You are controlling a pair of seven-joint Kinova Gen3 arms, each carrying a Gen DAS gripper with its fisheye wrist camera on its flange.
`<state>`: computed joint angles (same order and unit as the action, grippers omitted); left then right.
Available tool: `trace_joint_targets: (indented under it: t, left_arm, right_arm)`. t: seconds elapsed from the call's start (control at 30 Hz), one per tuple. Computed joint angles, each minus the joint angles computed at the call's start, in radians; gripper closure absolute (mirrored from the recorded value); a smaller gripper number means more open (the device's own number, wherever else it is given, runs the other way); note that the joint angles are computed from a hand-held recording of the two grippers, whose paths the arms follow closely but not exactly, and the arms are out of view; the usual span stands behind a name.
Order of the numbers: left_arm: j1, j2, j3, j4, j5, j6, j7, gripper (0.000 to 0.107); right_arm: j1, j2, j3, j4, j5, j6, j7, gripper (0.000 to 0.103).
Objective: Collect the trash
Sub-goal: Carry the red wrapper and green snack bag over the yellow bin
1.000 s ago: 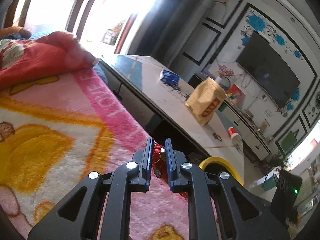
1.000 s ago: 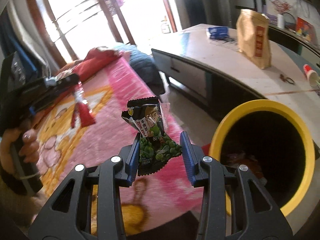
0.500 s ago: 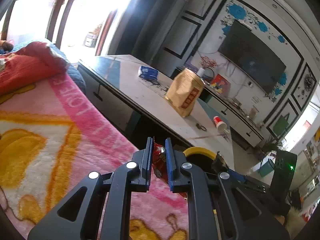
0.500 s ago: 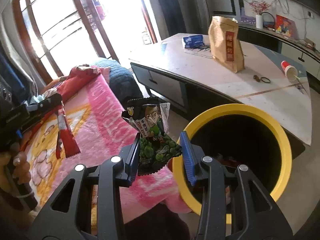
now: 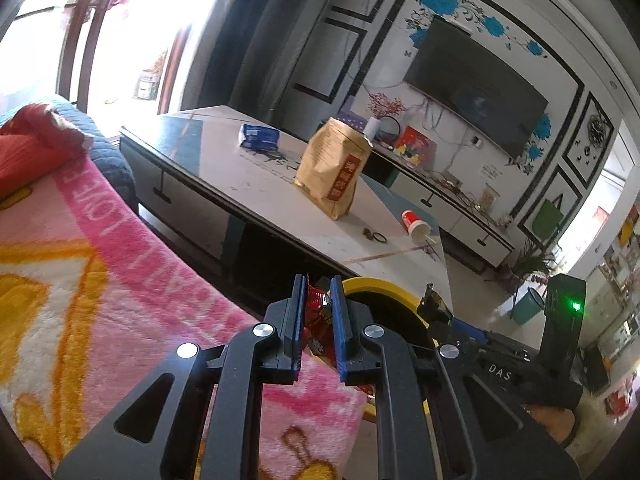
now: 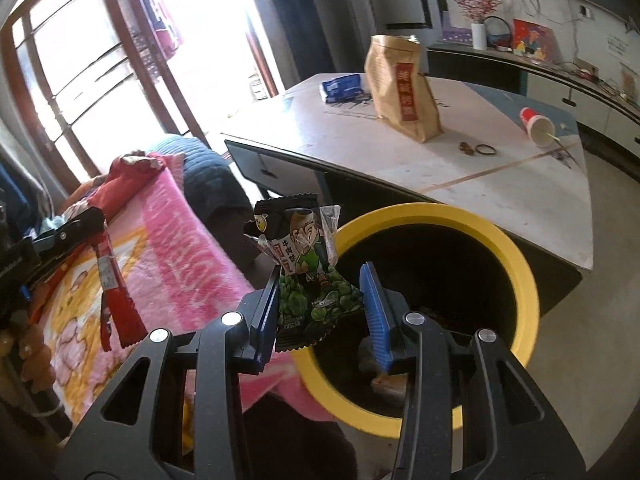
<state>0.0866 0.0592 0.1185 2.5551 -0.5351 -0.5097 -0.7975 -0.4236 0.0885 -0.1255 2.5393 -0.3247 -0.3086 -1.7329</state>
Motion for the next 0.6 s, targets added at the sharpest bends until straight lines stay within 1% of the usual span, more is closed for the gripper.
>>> trace_joint_targets:
  t: [0.13, 0.23, 0.53, 0.6]
  left_arm:
    - [0.039, 0.022, 0.02, -0.016, 0.069, 0.012, -0.061, 0.095]
    - [0.064, 0.043, 0.036, -0.032, 0.114, 0.024, -0.1, 0.095]
    - [0.137, 0.1, 0.073, -0.085, 0.241, 0.06, -0.231, 0.095]
    - [0.158, 0.114, 0.078, -0.098, 0.274, 0.069, -0.265, 0.095]
  right_arm:
    - [0.011, -0.009, 0.013, 0.012, -0.018, 0.001, 0.009, 0.072]
    - [0.009, -0.016, 0.023, 0.02, -0.061, 0.0, 0.045, 0.071]
    - [0.071, -0.021, 0.04, 0.034, -0.053, 0.021, 0.039, 0.071]
    - [0.094, -0.017, 0.043, 0.035, -0.029, 0.03, 0.014, 0.071]
